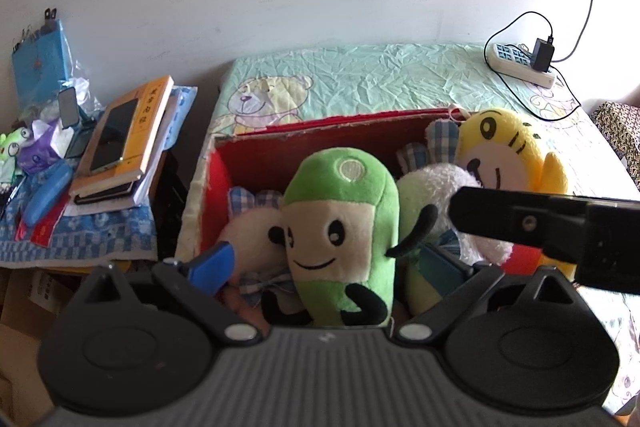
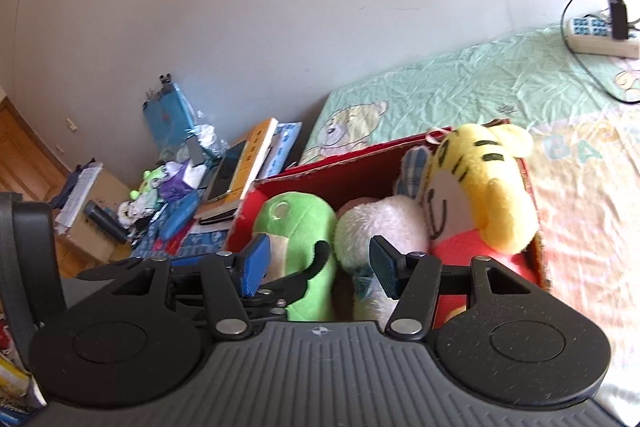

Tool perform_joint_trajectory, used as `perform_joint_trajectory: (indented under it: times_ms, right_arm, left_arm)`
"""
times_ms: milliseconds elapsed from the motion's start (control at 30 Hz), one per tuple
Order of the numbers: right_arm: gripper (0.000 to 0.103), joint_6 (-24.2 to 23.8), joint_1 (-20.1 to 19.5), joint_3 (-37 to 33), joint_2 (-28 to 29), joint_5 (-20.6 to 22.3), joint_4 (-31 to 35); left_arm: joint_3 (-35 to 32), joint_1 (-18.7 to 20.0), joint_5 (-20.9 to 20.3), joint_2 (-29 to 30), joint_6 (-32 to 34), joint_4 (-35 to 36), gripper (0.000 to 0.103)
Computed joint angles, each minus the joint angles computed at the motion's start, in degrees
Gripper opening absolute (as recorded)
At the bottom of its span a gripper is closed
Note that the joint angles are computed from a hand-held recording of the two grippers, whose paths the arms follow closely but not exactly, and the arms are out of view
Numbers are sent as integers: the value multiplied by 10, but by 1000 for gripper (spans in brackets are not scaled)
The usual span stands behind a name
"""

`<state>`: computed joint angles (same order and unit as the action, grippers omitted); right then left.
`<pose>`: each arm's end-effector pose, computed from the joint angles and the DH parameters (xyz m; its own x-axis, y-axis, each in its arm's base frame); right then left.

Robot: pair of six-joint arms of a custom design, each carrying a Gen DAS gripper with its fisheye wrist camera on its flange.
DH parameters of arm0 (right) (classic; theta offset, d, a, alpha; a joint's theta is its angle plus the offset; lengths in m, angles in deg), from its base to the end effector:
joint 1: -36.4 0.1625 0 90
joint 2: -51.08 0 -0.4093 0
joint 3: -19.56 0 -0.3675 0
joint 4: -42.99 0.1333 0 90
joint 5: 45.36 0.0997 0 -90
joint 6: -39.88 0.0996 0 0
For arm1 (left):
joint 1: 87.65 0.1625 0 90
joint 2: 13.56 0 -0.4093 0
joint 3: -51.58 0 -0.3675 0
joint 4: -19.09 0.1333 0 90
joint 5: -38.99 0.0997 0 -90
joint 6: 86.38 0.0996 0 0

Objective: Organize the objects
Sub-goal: 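Open the right tool and withdraw it from the box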

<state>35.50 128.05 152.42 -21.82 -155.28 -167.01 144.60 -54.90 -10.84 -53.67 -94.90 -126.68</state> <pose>0.1119 -0.4322 0.2752 -0.9444 0.2291 0.2358 -0.0868 0.5182 -0.8508 -0.4297 -0.5113 0.0620 -0.5600 0.5383 -0.6298 0.7655 0.6270 -0.1448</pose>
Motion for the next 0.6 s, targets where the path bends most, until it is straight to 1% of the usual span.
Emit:
perform_joint_trajectory:
  times_ms: [133, 267, 433, 533, 600]
  right_arm:
    - [61, -1, 16, 0, 7, -43, -12]
    - [61, -6, 36, -4, 16, -103, -17]
    - [61, -19, 45, 1, 21, -138, -49]
    - [61, -24, 49, 0, 21, -155, -54]
    - [64, -26, 50, 1, 22, -162, -63]
  left_arm:
    - [-1, -2, 7, -3, -10, 10, 99]
    - [0, -2, 6, -3, -17, 15, 99]
    - [2, -5, 12, -3, -26, 20, 99]
    - [4, -10, 26, -3, -38, 29, 99]
    - [5, -13, 34, -4, -45, 33, 99]
